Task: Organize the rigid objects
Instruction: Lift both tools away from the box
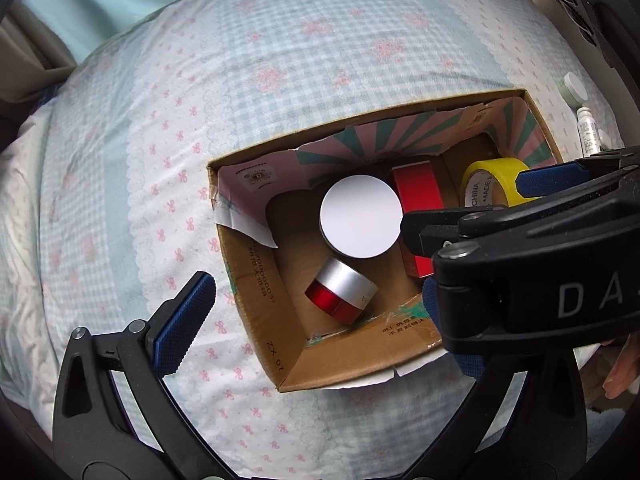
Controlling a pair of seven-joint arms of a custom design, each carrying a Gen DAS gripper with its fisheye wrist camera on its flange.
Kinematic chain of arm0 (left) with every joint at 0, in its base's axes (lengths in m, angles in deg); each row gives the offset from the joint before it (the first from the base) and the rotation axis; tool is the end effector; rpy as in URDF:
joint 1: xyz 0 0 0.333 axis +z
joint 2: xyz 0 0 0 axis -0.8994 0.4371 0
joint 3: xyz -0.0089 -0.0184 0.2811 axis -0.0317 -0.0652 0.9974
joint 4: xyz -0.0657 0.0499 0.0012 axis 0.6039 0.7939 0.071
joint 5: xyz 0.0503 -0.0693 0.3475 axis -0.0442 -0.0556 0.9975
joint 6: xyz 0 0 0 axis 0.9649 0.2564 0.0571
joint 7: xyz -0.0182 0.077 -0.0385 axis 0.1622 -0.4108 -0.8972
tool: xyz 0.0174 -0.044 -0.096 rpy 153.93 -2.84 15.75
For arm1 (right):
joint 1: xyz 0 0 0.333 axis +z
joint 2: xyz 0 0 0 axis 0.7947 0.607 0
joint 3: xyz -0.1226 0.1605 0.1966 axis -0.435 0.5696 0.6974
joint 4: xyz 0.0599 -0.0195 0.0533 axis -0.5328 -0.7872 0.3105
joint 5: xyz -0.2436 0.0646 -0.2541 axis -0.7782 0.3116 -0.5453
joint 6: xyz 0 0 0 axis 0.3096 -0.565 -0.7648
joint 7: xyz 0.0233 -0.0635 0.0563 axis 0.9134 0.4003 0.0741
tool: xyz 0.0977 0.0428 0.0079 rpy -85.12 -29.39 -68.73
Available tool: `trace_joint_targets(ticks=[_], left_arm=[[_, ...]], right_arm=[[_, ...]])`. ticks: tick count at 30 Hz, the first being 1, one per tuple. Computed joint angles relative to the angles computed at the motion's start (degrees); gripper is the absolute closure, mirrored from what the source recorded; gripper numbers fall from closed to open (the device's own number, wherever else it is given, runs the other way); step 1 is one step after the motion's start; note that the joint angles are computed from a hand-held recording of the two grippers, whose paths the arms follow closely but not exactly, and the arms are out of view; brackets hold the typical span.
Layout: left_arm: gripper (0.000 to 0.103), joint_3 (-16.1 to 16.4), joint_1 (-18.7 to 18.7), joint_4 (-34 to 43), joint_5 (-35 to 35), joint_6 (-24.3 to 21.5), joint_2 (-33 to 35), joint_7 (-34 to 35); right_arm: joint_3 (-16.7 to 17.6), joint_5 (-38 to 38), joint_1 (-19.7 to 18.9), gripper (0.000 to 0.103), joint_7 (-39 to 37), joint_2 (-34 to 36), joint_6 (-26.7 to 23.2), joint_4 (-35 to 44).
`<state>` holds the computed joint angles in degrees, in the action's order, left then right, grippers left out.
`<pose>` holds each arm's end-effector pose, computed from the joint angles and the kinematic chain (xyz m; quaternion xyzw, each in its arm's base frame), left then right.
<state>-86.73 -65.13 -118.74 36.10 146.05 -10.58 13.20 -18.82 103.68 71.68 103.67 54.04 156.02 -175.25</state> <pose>0.4687 -0.0816 0.5304 -0.5654 0.8175 -0.0720 0.0824 0.5088 0.2678 0.5153 -0.6872 0.7112 0.1258 0.0783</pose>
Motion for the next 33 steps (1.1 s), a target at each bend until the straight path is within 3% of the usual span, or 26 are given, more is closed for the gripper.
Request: trace_joint_targets(ticks=[14, 24, 33], left_arm=[[0.000, 0.7, 1.3, -3.4, 0.7, -0.8, -13.5, 2.3], [0.000, 1.1, 1.4, -1.6, -3.0, -5.5, -21.1, 3.4], [0.000, -1.5, -2.0, 4.0, -9.4, -7.8, -22.0, -2.7]], right_arm=[[0.5, -4.3, 2.8, 0.000, 4.7, -11.2, 2.0, -2.1], [1.0, -14.1, 3.3, 0.000, 11.1, -25.0, -5.0, -5.0], [-1.6, -19.2, -1.2, 0.000, 17.2, -42.4, -12.8, -13.4]])
